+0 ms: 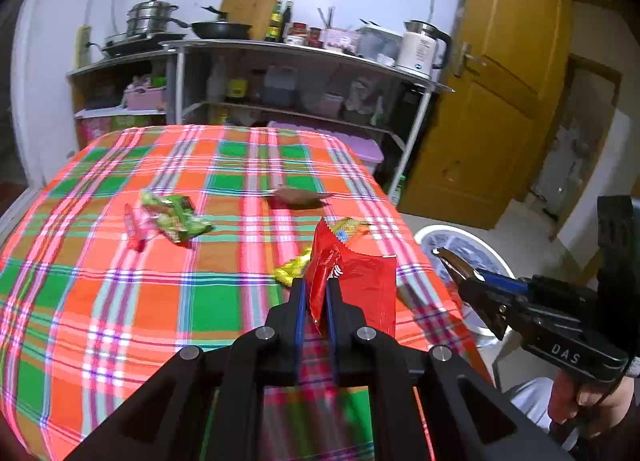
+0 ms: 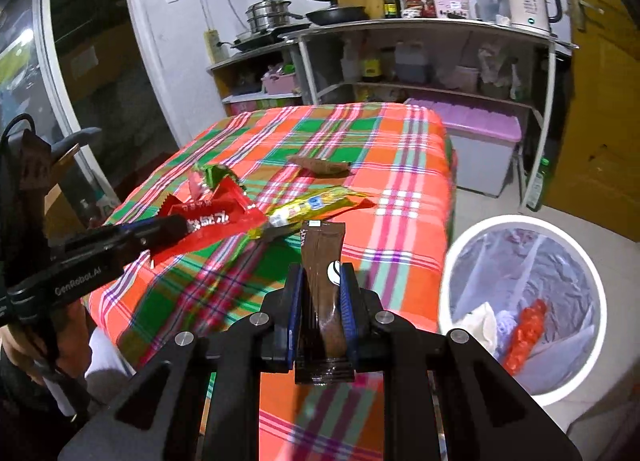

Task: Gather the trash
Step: 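Carry the red bag and brown wrapper in both tools over the bin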

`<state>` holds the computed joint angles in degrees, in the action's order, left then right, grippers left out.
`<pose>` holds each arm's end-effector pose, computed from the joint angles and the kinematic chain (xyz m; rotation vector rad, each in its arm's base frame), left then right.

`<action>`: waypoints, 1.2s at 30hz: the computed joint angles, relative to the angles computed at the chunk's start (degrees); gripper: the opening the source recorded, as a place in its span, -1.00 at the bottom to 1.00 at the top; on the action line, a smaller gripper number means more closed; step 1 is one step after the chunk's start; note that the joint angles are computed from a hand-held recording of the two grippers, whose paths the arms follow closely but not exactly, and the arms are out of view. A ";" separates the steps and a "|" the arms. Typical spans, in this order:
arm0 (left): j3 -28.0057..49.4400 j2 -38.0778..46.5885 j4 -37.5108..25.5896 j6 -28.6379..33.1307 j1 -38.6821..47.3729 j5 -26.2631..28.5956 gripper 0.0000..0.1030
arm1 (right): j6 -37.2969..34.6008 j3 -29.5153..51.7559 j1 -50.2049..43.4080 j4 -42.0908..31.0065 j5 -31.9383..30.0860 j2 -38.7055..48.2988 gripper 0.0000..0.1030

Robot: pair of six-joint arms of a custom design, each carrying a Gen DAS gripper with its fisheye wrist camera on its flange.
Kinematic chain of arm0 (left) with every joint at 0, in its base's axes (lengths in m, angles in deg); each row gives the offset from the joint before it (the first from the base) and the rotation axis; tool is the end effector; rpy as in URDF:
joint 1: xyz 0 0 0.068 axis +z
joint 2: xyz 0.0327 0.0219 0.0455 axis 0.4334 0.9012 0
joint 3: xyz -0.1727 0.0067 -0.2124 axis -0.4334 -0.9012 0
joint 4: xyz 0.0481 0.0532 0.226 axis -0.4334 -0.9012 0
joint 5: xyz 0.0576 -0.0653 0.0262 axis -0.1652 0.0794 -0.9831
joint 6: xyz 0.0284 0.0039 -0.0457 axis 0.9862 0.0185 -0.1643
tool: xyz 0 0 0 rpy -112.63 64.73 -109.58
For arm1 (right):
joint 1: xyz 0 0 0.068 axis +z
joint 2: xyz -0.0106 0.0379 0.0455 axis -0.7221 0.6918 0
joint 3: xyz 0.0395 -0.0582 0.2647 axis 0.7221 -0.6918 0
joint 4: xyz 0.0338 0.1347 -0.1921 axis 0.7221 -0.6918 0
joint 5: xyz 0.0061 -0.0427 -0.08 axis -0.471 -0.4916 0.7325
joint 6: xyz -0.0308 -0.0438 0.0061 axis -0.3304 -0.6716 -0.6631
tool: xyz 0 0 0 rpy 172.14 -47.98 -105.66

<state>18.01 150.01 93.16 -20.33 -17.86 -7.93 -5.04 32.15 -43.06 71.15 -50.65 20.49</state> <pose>0.2115 -0.1733 0.1318 -0.3539 2.2235 -0.1171 0.3138 0.0390 0.1199 -0.7992 2.2190 0.6485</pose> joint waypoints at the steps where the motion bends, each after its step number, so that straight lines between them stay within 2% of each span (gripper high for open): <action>1: 0.78 0.66 0.08 0.45 -0.02 0.41 -0.82 | -0.04 0.23 -0.63 -0.18 -0.17 0.12 -0.63; 15: 13.19 9.34 -1.76 5.60 -0.70 3.87 -0.82 | -1.06 4.34 -10.44 -2.49 -2.73 3.23 -0.63; 24: 24.20 17.76 -4.24 8.69 -0.51 7.10 -0.82 | -1.19 9.66 -16.24 -4.55 -3.53 7.65 -0.63; 36: 38.52 28.50 -8.81 11.86 0.36 11.77 -0.82 | -0.35 16.80 -19.51 -6.77 -2.86 14.71 -0.63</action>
